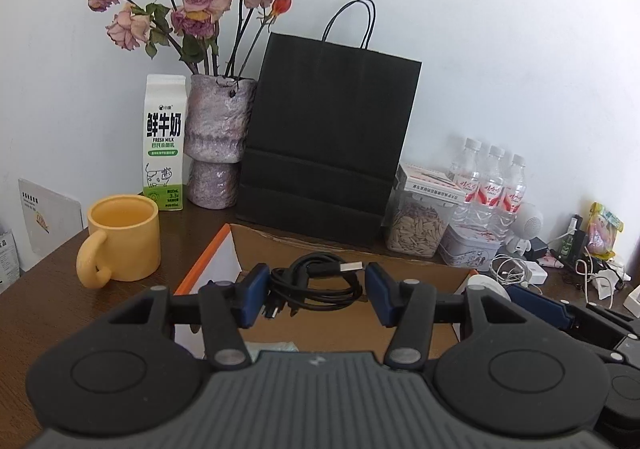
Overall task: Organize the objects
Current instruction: 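Carry the lid and cable into the cardboard box and open both grippers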
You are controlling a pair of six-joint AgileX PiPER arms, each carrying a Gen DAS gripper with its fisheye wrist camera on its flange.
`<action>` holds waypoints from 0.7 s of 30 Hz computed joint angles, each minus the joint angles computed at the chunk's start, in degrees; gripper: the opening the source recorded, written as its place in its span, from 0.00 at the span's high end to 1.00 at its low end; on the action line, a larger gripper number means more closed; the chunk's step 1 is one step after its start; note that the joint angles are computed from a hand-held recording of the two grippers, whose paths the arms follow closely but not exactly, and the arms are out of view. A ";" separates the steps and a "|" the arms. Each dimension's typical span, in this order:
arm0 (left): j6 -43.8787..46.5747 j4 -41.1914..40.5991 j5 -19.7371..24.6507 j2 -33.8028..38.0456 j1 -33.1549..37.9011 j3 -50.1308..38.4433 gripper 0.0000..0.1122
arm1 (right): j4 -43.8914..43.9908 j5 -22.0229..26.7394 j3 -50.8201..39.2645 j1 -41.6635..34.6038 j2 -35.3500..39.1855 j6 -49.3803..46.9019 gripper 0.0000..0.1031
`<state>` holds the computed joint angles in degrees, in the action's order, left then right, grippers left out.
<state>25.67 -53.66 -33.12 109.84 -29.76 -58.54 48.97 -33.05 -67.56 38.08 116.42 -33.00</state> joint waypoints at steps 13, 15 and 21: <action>6.60 -4.56 8.43 6.58 3.97 -8.91 0.52 | 12.13 8.77 -10.16 -3.01 6.95 -13.29 0.63; 6.50 -4.19 8.39 6.33 3.92 -8.62 0.47 | 14.55 8.97 -10.61 -2.92 7.17 -15.65 0.60; 7.37 -5.17 5.93 6.15 2.71 -8.10 0.08 | 19.66 8.44 -11.17 -2.75 7.31 -20.07 0.00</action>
